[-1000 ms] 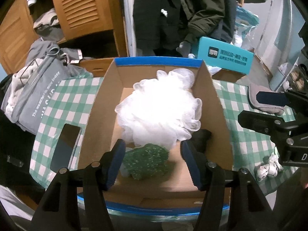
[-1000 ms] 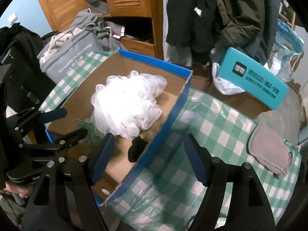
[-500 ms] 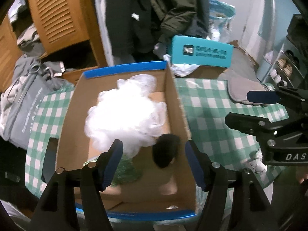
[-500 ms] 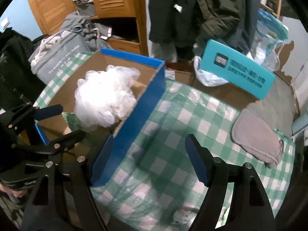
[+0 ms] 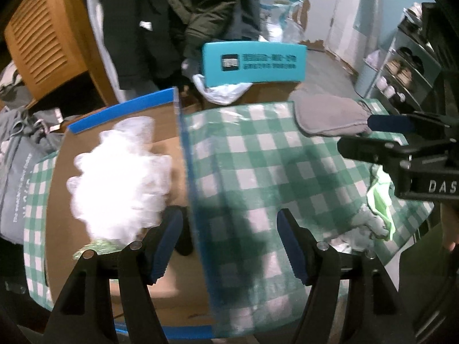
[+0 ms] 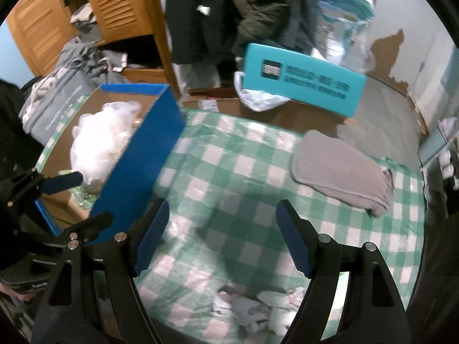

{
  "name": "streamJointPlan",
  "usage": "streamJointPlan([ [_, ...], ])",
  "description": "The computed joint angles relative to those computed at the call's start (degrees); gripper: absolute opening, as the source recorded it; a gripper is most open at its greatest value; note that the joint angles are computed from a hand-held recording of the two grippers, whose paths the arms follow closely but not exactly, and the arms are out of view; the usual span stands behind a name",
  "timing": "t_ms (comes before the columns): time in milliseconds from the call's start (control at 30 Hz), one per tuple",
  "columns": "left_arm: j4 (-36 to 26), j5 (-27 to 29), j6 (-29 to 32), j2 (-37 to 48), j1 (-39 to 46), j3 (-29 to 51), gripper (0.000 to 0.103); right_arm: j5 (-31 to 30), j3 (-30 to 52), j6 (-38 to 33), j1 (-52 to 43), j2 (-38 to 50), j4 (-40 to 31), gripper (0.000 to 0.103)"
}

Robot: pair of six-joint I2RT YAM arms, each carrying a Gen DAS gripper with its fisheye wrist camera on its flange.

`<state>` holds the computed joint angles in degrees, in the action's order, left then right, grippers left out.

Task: Organize soft objects
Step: 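Move both tools back over the remaining items on the tablecloth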

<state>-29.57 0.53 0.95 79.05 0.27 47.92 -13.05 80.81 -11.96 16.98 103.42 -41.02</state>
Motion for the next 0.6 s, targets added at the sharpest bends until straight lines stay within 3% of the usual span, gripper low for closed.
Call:
streamJointPlan([
  [600,0.9,0.9,-6.8,12.5,-15.0,4.9,0.077,1.0,-8.4,-4.7,-13.1,-2.8,1.7,0.077],
])
